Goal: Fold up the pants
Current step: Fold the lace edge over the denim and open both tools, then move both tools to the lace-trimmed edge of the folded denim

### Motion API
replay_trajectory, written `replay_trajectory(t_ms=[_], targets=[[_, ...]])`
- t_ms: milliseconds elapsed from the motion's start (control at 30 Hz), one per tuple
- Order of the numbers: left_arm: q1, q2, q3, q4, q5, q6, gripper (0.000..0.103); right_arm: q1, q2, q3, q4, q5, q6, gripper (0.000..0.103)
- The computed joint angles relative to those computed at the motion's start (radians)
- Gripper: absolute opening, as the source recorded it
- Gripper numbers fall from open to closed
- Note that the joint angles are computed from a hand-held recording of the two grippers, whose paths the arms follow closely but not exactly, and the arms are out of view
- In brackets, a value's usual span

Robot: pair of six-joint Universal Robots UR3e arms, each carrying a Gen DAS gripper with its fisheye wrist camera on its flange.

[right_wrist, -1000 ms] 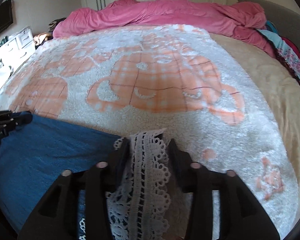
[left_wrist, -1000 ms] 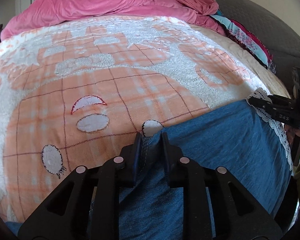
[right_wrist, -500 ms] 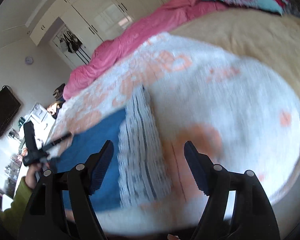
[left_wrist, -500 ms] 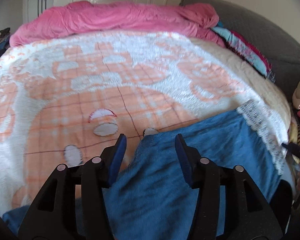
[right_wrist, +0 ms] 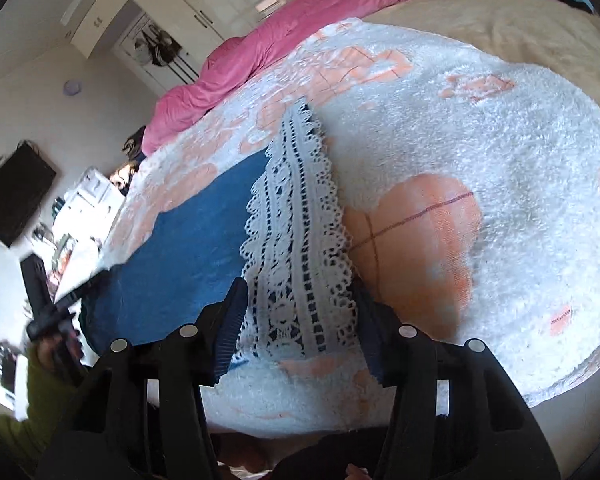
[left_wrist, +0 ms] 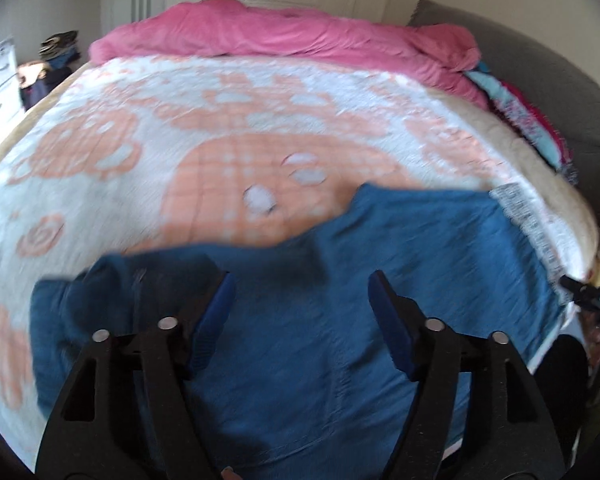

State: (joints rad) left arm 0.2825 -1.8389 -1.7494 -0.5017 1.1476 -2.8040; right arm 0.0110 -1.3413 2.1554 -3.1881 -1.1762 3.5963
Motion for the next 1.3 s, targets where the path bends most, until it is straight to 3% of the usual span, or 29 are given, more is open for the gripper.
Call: replay_trajectory(t_ms=[100, 167, 200, 333, 367, 467, 533, 600, 667, 733, 867, 1000, 1100, 1300], targets=[[0.002, -0.046, 0.033, -0.025, 0.057, -0.029, 0.066, 0.034, 0.014, -0.041, 0.043, -0.048, -0.003, 0.050], [0.002, -0.067, 0.046, -0.032, 0.066, -0.032, 0.066, 0.094, 0.002, -0.108, 0.163, -0.175, -0.043, 0.024], [0.000, -0.070, 0.044, -0.026, 0.075, -0.030, 0.066, 0.121, -0.005, -0.131, 0.195, -0.221, -0.071, 0.021], [0.028, -0.049, 0.002, -0.002, 0.053, -0.022, 0.060, 0.297, 0.011, -0.268, 0.392, -0.544, -0.197, 0.021], [0.036, -0.048, -0.001, -0.003, 0.044, -0.024, 0.059, 0.315, 0.033, -0.290, 0.410, -0.571, -0.204, 0.022], [0.035, -0.052, -0.004, 0.003, 0.047, -0.029, 0.059, 0.315, 0.062, -0.306, 0.412, -0.576, -0.185, 0.026], [0.024, -0.052, -0.010, 0.017, 0.059, -0.024, 0.059, 0.293, 0.036, -0.274, 0.399, -0.562, -0.148, 0.047], [0.032, -0.043, -0.016, 0.015, 0.042, -0.023, 0.060, 0.220, -0.021, -0.188, 0.346, -0.457, -0.120, 0.050], [0.045, -0.027, -0.025, 0.011, 0.014, -0.033, 0.062, 0.179, -0.059, -0.153, 0.335, -0.416, -0.084, 0.059], [0.066, 0.014, -0.060, 0.027, -0.037, -0.040, 0.070, 0.187, -0.109, -0.122, 0.342, -0.467, -0.062, 0.066], [0.074, 0.069, -0.108, 0.050, -0.090, -0.025, 0.074, 0.229, -0.163, -0.116, 0.339, -0.530, -0.030, 0.066], [0.037, 0.064, -0.107, 0.058, -0.064, 0.002, 0.075, 0.312, -0.086, -0.241, 0.335, -0.564, -0.043, 0.077], [0.015, 0.056, -0.103, 0.042, -0.047, 0.031, 0.079, 0.384, 0.059, -0.437, 0.388, -0.576, -0.083, 0.084], [-0.002, -0.009, -0.047, -0.034, 0.039, 0.028, 0.083, 0.453, 0.365, -0.866, 0.559, -0.589, -0.167, 0.087]])
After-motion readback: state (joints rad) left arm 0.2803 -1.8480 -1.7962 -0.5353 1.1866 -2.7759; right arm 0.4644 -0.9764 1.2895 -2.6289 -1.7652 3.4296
